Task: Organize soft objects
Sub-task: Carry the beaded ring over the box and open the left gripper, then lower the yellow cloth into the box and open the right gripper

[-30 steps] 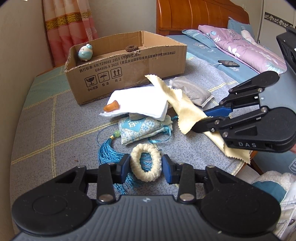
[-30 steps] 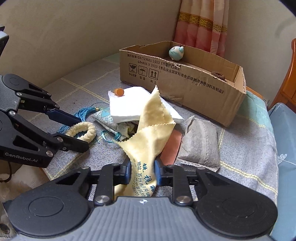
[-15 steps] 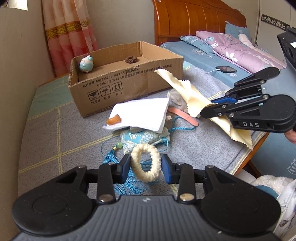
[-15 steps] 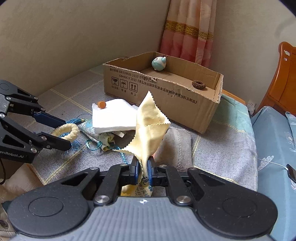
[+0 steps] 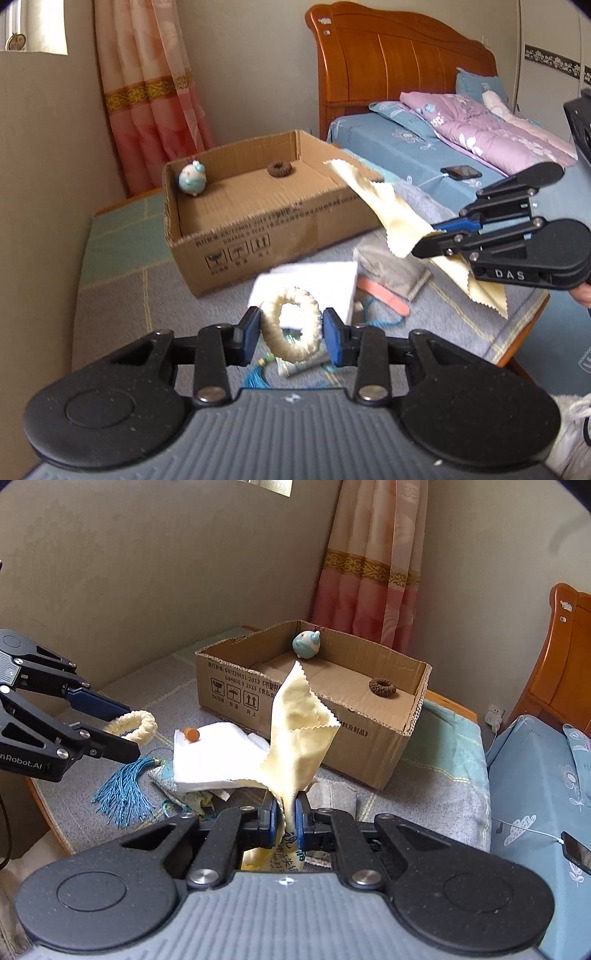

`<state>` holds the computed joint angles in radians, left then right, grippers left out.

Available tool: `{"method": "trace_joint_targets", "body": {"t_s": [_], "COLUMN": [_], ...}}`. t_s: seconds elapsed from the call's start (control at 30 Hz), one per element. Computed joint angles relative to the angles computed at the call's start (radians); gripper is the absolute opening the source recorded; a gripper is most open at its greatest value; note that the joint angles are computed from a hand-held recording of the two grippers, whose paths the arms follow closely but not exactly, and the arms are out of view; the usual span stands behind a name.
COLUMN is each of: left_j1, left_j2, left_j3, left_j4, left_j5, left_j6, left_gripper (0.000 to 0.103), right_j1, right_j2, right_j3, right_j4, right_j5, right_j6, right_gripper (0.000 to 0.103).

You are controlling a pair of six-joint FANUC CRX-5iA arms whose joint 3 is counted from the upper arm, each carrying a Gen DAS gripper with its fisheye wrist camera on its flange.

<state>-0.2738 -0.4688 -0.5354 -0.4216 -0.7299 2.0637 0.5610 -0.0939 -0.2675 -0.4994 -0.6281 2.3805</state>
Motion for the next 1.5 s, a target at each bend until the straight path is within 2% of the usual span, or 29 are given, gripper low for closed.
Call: {"method": "trace_joint_targets", "body": {"t_s": [0.27, 0.5, 0.6, 0.73, 0.77, 0.83, 0.87, 0.9, 0.93, 1.03, 1.17, 1.43, 1.5], "left_j1": [0.091, 0.205, 0.234, 0.239, 0.241, 0.249, 0.234, 0.215, 0.209, 0.223, 0.185, -0.003, -0.023], "left_j2": [0.060, 0.179, 0.239, 0.317, 0.333, 0.363, 0.379, 0.387, 0.383, 0.342, 0.249, 0.127, 0.112], "left_j3": [0.076, 0.161, 0.203, 0.272, 0.283, 0.301, 0.321, 0.334, 0.330, 0.286, 0.220, 0.155, 0.146], "left_j4": [-0.001, 0.067, 0.083, 0.007, -0.013, -0.031, -0.083, -0.142, -0.173, -0.145, -0.185, -0.389, -0.403], "left_j5": [0.046, 0.131, 0.152, 0.141, 0.143, 0.139, 0.112, 0.088, 0.084, 0.091, 0.066, -0.102, -0.126], "left_j6": [-0.110, -0.264, -0.293, -0.209, -0.186, -0.155, -0.089, -0.023, 0.011, 0.027, 0.123, 0.413, 0.439], "left_gripper": [0.035, 0.035, 0.035, 0.036, 0.040, 0.064, 0.085, 0.092, 0.092, 0.092, 0.100, 0.102, 0.102], "right_j1": [-0.021, -0.027, -0.027, -0.022, -0.022, -0.021, -0.019, -0.017, -0.016, -0.015, -0.011, 0.004, 0.010], "right_j2": [0.055, 0.098, 0.111, 0.122, 0.125, 0.130, 0.132, 0.134, 0.136, 0.144, 0.159, 0.229, 0.253], "right_j3": [0.079, 0.135, 0.151, 0.163, 0.167, 0.173, 0.175, 0.176, 0.178, 0.188, 0.203, 0.286, 0.317], "right_j4": [-0.026, -0.024, -0.015, 0.012, 0.014, 0.020, 0.025, 0.032, 0.036, 0.046, 0.059, 0.099, 0.112], "right_j5": [-0.020, 0.002, 0.014, 0.034, 0.036, 0.038, 0.042, 0.045, 0.046, 0.045, 0.045, 0.009, -0.005], "right_j6": [0.023, 0.009, -0.007, -0.039, -0.042, -0.047, -0.050, -0.055, -0.060, -0.077, -0.095, -0.184, -0.211], "right_gripper": [0.012, 0.012, 0.012, 0.012, 0.012, 0.012, 0.012, 0.012, 0.012, 0.012, 0.012, 0.012, 0.012]}}
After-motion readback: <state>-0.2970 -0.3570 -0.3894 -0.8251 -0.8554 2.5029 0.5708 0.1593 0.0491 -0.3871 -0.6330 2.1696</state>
